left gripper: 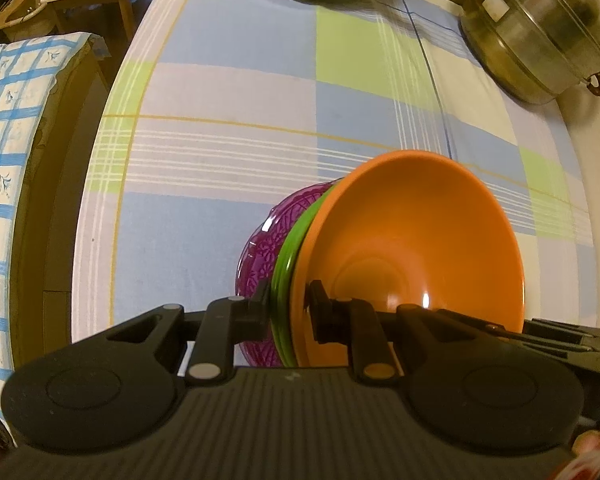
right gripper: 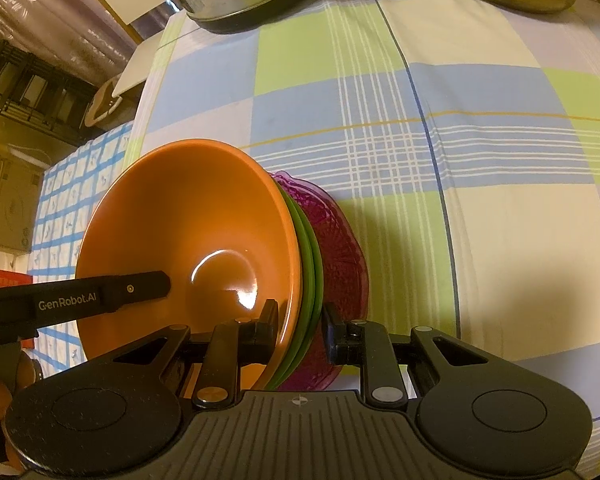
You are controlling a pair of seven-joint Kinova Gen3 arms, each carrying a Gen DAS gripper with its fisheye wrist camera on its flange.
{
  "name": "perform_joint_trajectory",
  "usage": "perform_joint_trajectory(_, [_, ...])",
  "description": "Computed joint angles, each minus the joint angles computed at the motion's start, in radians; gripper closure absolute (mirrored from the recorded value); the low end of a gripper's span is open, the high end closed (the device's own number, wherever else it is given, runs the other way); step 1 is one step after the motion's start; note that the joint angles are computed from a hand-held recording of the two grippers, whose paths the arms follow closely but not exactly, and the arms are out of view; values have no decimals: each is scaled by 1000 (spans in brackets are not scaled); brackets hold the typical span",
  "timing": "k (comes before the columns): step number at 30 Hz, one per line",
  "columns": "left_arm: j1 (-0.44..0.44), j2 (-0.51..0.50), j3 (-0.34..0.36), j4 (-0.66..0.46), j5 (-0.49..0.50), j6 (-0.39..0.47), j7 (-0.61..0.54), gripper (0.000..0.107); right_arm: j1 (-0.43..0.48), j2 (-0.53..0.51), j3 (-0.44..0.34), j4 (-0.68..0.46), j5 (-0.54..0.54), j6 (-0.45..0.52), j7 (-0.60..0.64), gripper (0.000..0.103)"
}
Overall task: Organize plates and bowls
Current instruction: 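Open both tools to release the bowl stack on the pink plates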
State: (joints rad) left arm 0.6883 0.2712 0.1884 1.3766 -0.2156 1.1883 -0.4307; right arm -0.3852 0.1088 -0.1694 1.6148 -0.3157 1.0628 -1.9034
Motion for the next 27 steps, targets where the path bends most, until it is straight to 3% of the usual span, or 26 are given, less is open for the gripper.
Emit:
perform_joint_trajectory(15, [4, 2, 0, 2, -9, -4, 1, 90, -6, -9, -4, 13, 11, -19, 41, 78])
perform_joint_trajectory(18, [12, 1, -1, 0, -24, -3, 10, 90, 4, -16, 0, 24, -9, -35, 62, 61])
perform_joint_trajectory(20, [16, 3, -2, -8, -32, 5, 13, 86, 6, -27, 1, 35, -8, -51, 62, 43])
perform_joint_trajectory(27, [29, -11, -5, -7, -67, 12, 45, 55, 12, -47, 4, 45, -12, -61, 87, 31])
